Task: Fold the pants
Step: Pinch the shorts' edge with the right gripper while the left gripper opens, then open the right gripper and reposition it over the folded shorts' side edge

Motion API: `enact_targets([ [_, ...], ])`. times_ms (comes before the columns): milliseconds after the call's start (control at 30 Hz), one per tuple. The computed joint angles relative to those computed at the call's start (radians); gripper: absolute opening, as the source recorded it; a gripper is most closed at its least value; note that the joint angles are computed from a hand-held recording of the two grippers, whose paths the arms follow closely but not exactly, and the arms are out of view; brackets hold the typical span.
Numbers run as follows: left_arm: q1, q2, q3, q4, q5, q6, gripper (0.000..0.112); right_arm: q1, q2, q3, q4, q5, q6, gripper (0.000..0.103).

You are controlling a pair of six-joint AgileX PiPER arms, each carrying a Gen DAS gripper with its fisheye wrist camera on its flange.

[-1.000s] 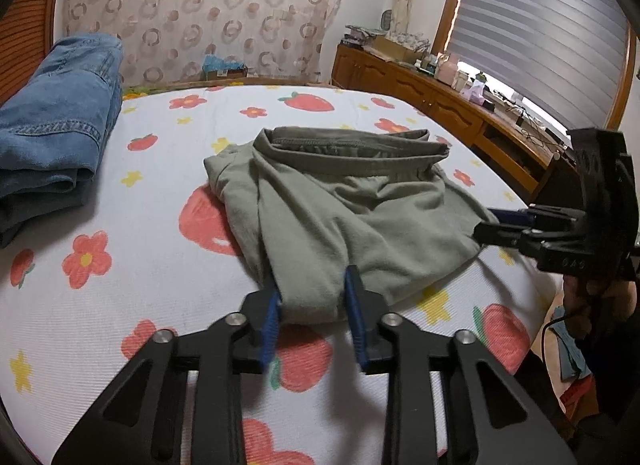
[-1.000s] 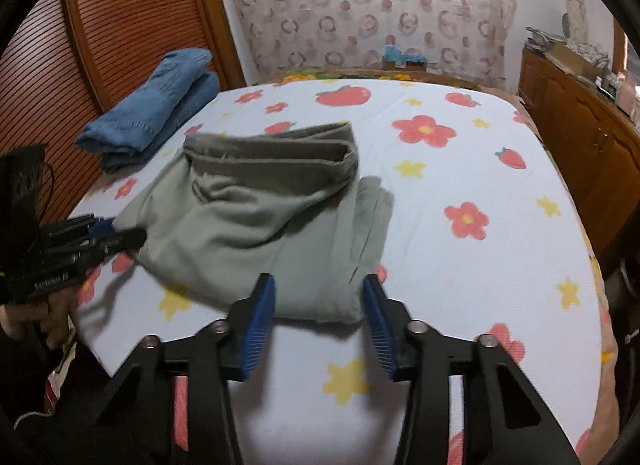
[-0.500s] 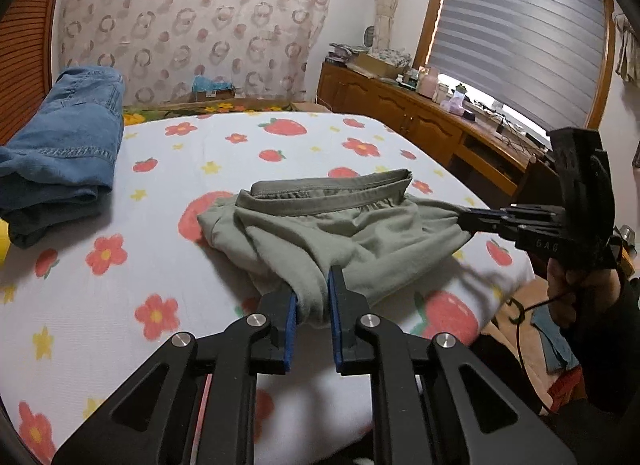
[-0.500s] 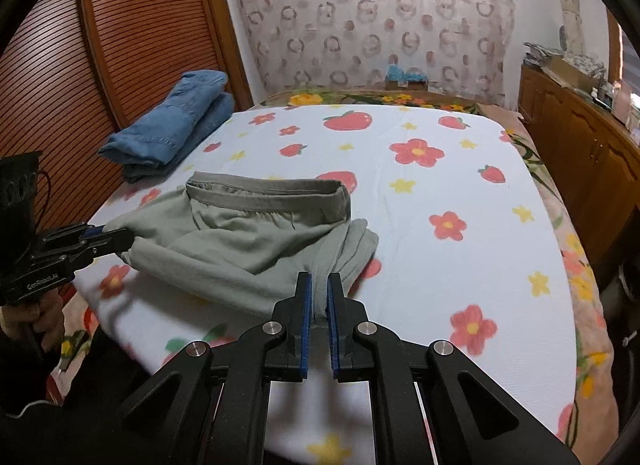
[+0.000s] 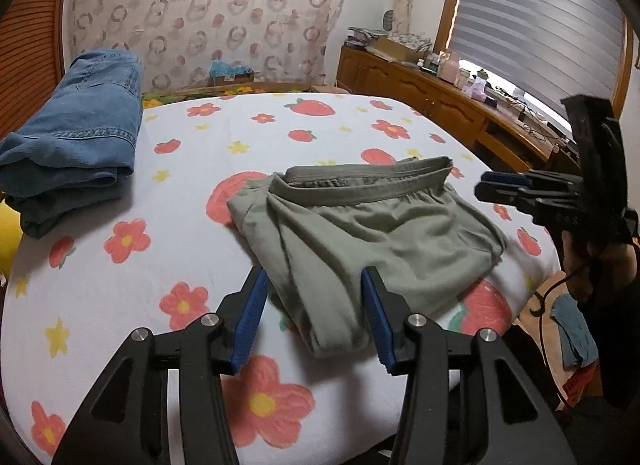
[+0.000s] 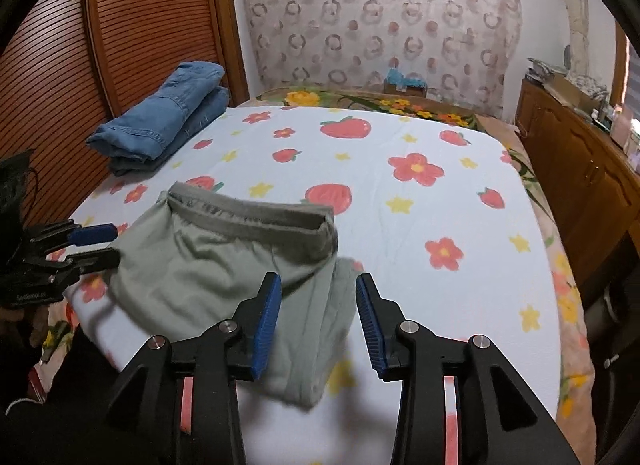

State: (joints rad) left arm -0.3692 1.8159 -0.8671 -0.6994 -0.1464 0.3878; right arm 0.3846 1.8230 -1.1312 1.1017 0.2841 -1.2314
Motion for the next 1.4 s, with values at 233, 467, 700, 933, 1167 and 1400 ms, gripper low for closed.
enact_targets([
  [233,0.011,0.024,-0.006,0.102,0.002,-0.109,0.069,0.031,0.153,-0.255,-0.397,0.099,0.389,0.040],
  [467,0.032,0.024,0.011,0.080,-0.016,-0.118,0.081,0.047,0.238,-0.407,-0.539,0.175,0.520,0.040],
  [700,0.032,0.028,0.012,-0.027,-0.015,-0.018,0.081,0.054,0.215,-0.409,-0.542,0.166,0.475,0.009],
  [933,0.036,0.033,0.015,-0.022,-0.015,-0.029,0.081,0.054,0.245,-0.441,-0.627,0.106,0.645,0.009],
  [1167,0.046,0.027,0.028,0.040,-0.020,-0.094,0.081,0.052,0.257,-0.438,-0.674,0.107,0.718,0.029],
  [1400,0.050,0.039,0.026,0.074,-0.021,-0.133,0.081,0.023,0.123,-0.228,-0.461,0.047,0.487,0.032],
])
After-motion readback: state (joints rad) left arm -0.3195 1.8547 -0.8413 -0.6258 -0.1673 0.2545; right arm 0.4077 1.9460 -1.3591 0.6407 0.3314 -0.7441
